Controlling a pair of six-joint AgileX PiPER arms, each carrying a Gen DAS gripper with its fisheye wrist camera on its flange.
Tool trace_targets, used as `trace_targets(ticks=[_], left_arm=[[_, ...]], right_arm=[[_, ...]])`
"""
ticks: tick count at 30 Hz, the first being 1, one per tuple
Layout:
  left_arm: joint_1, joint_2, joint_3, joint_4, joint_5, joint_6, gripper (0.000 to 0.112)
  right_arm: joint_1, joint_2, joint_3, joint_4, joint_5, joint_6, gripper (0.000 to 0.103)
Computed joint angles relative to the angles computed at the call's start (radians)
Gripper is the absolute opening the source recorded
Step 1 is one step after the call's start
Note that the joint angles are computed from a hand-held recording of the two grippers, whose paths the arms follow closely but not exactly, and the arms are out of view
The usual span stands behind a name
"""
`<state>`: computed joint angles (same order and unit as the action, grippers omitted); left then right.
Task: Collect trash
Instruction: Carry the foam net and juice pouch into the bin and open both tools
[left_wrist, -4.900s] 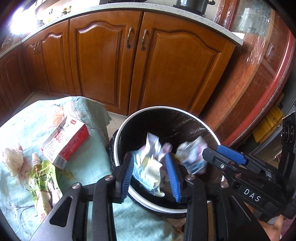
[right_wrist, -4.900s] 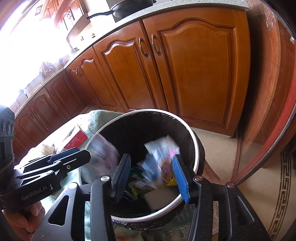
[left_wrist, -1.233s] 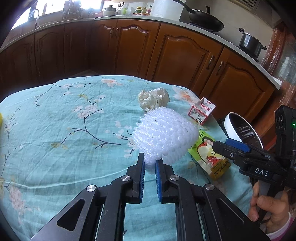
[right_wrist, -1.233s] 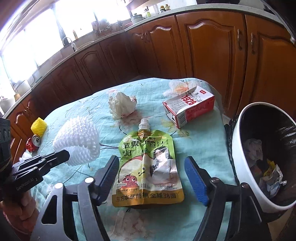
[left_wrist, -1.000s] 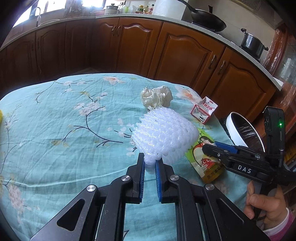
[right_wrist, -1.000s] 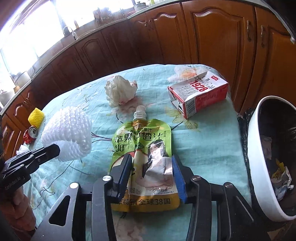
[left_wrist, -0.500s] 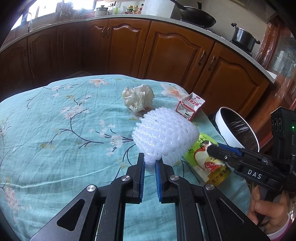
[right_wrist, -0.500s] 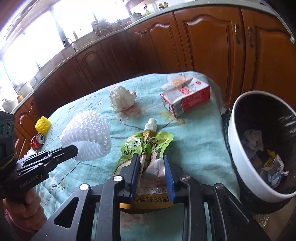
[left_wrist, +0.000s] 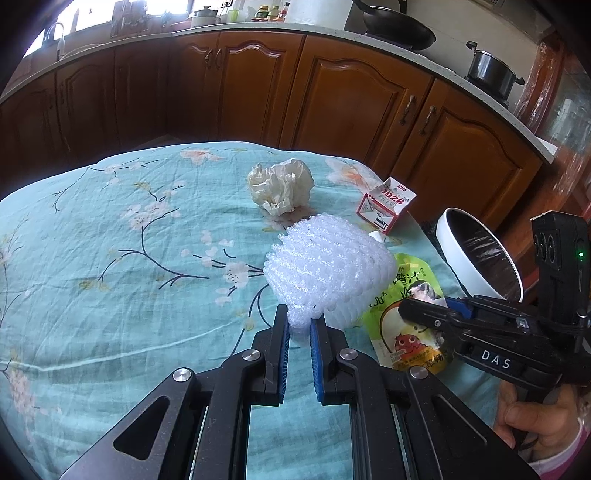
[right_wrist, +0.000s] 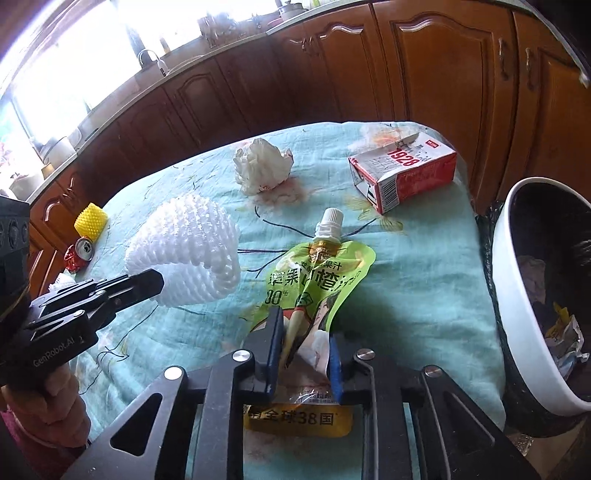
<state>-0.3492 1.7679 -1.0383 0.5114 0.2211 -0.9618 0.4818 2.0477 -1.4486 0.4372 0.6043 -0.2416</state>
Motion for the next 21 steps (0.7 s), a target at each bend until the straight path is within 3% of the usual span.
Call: trace_targets(ticks=[11,21], left_arm=[[-0.061,0.055,-0.122,-0.123,0.032,0.150,0.009],[-0.151,0.200,-0.398,-0.253,0.138,0.340,0.009]], right_arm=[[-0.109,-0.197,0.221,0.082,-0.120,-0.065,0.018],[-0.303,-0.291,0.290,0.070,-0.122,-0.090,0.019]])
